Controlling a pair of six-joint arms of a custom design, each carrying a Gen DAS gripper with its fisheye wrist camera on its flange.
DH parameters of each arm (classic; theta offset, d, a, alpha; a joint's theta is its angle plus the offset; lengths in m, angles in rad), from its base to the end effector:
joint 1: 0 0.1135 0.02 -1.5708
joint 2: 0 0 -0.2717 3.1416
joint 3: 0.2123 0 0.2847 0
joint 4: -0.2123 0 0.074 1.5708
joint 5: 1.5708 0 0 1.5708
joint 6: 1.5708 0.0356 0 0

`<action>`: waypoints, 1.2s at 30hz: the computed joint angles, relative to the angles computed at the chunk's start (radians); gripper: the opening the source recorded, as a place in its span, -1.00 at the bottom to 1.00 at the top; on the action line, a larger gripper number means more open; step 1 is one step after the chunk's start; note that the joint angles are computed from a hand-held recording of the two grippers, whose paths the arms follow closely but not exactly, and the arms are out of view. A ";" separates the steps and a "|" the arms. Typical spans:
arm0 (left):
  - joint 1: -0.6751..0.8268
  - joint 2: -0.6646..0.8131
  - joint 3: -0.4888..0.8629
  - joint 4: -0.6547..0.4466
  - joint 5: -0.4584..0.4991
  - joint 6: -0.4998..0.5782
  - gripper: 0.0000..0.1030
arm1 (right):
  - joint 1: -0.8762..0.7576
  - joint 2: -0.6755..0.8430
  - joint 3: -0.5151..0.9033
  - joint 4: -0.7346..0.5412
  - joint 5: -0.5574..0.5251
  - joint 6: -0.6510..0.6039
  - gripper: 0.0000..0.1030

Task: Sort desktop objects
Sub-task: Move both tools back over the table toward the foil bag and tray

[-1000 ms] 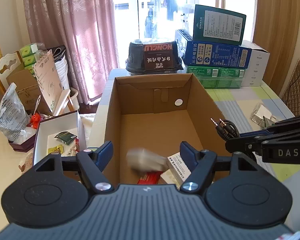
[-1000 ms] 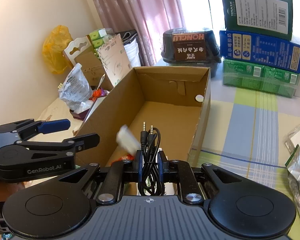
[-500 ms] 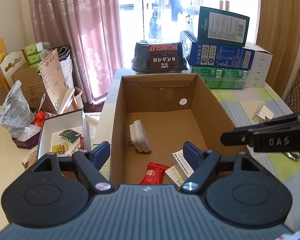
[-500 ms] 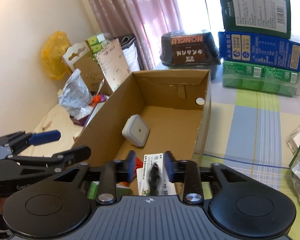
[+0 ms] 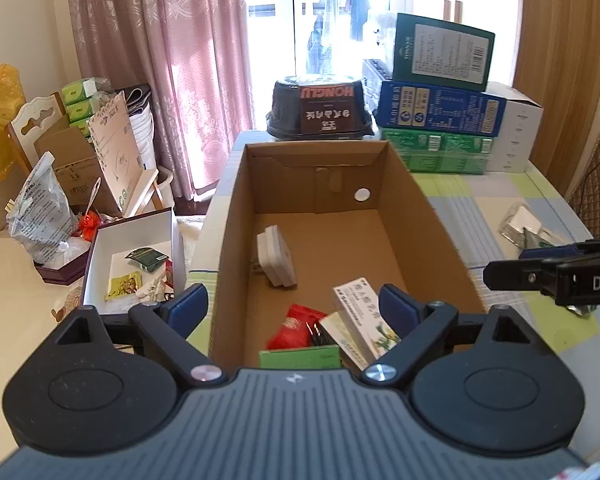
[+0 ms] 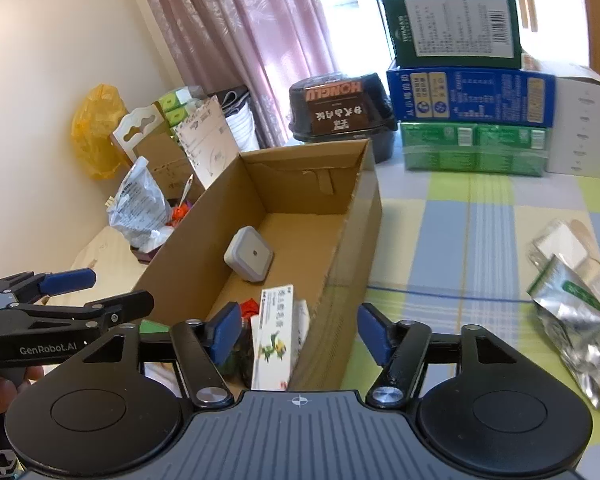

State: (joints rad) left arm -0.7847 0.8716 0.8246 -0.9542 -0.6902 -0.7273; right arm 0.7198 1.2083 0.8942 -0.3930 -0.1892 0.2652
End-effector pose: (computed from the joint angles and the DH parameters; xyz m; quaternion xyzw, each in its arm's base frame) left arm 0.1439 -0.1116 0.2829 -0.0691 0.9055 0.0548 0.4151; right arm 0.2134 0.1960 0.2678 -0.2423 0.8720 0.2726 0.3266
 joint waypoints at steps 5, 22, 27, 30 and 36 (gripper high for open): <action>-0.138 0.045 0.061 -0.112 -0.067 -0.158 0.84 | -0.017 -0.125 -0.053 -0.060 0.003 -0.005 0.41; -0.503 0.286 0.277 -0.414 -0.182 -0.621 0.97 | -0.309 -0.503 -0.148 -0.390 -0.131 -0.116 0.96; -0.577 0.365 0.340 -0.447 -0.200 -0.700 0.97 | -0.576 -0.577 -0.156 -0.532 -0.264 -0.266 0.96; -0.597 0.411 0.370 -0.421 -0.197 -0.693 0.97 | -0.755 -0.581 -0.148 -0.605 -0.352 -0.384 0.96; -0.604 0.498 0.427 -0.320 -0.178 -0.615 0.97 | -1.053 -0.529 -0.112 -0.715 -0.488 -0.609 0.96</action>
State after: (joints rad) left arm -1.3884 1.3692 1.2515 -1.2740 -0.8678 -1.3419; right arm -0.3330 0.6796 0.7822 -1.1083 -0.6768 -0.3434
